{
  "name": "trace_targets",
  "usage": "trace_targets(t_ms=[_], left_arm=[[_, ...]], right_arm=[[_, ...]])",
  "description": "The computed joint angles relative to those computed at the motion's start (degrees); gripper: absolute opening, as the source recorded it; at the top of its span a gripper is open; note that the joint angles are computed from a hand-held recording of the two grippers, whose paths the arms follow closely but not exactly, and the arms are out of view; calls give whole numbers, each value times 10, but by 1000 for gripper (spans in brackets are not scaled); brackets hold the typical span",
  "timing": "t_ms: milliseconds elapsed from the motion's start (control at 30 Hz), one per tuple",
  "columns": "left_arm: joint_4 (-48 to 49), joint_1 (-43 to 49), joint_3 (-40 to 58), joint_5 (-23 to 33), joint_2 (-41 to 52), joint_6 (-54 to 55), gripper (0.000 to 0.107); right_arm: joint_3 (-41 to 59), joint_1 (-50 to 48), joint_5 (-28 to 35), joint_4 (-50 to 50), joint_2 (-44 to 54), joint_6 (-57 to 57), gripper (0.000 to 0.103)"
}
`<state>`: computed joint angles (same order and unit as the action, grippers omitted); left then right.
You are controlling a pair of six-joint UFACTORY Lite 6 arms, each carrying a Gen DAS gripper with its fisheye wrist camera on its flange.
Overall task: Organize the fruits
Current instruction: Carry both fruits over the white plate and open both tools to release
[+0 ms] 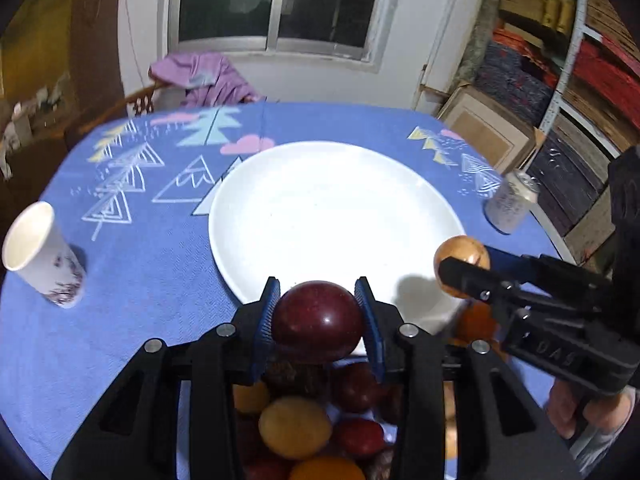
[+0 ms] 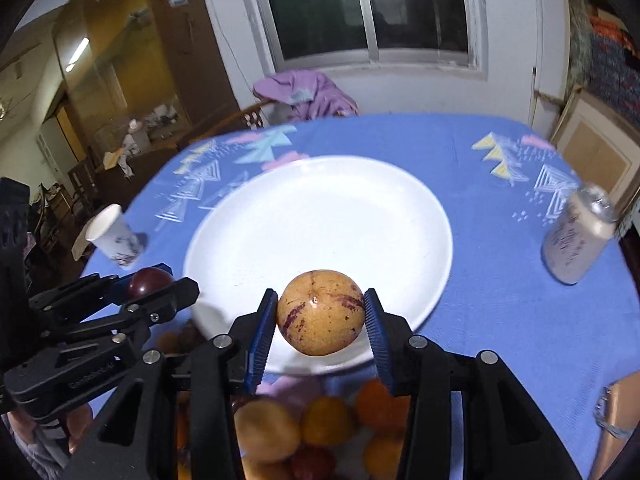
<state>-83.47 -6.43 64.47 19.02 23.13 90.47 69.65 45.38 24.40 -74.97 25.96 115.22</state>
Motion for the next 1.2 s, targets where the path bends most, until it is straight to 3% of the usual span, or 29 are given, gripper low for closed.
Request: trace_targets(t_ms=[100, 233, 400, 500, 567, 600, 633, 733, 833, 967, 1000, 1067, 1100, 1200], left_arm=[[-7, -10, 38, -5, 57, 11, 40], [-121, -12, 17, -7, 60, 133, 69], [-123, 9, -22, 11, 11, 134, 71], [-135, 43, -76, 29, -45, 154, 81], [-163, 82, -130, 46, -98, 193, 83], [-161, 100, -148, 57, -114, 196, 87], [-160, 126, -168, 73, -130, 196, 90], [-142, 176, -204, 103, -148, 183, 90], [-155, 216, -249, 121, -170, 218, 90], [-153, 238, -267, 125, -158, 227, 90], [-154, 233, -265, 122, -152, 226, 90], [-173, 225, -270, 112, -151, 250, 90], [-181, 222, -274, 112, -154, 261, 90], [-163, 222, -272, 121, -155, 247, 90]], right_arm=[[44, -13, -7, 20, 58, -39, 45], [77, -5, 16, 44, 97, -76, 46], [41, 7, 25, 14, 62, -32, 46], [-19, 35, 55, -14, -8, 12, 46], [-69, 59, 79, -47, -67, 64, 54], [-81, 70, 96, -64, -84, 89, 68], [-82, 80, 122, -79, -90, 109, 70], [-39, 70, 118, -81, -64, 93, 68], [-77, 89, 124, -115, -97, 138, 68], [-101, 132, 173, -81, -118, 98, 70], [-82, 118, 146, -44, -91, 50, 69], [-71, 95, 103, -5, -54, 22, 50], [-83, 86, 75, -18, -51, 40, 48], [-92, 102, 82, -9, -56, 36, 35]])
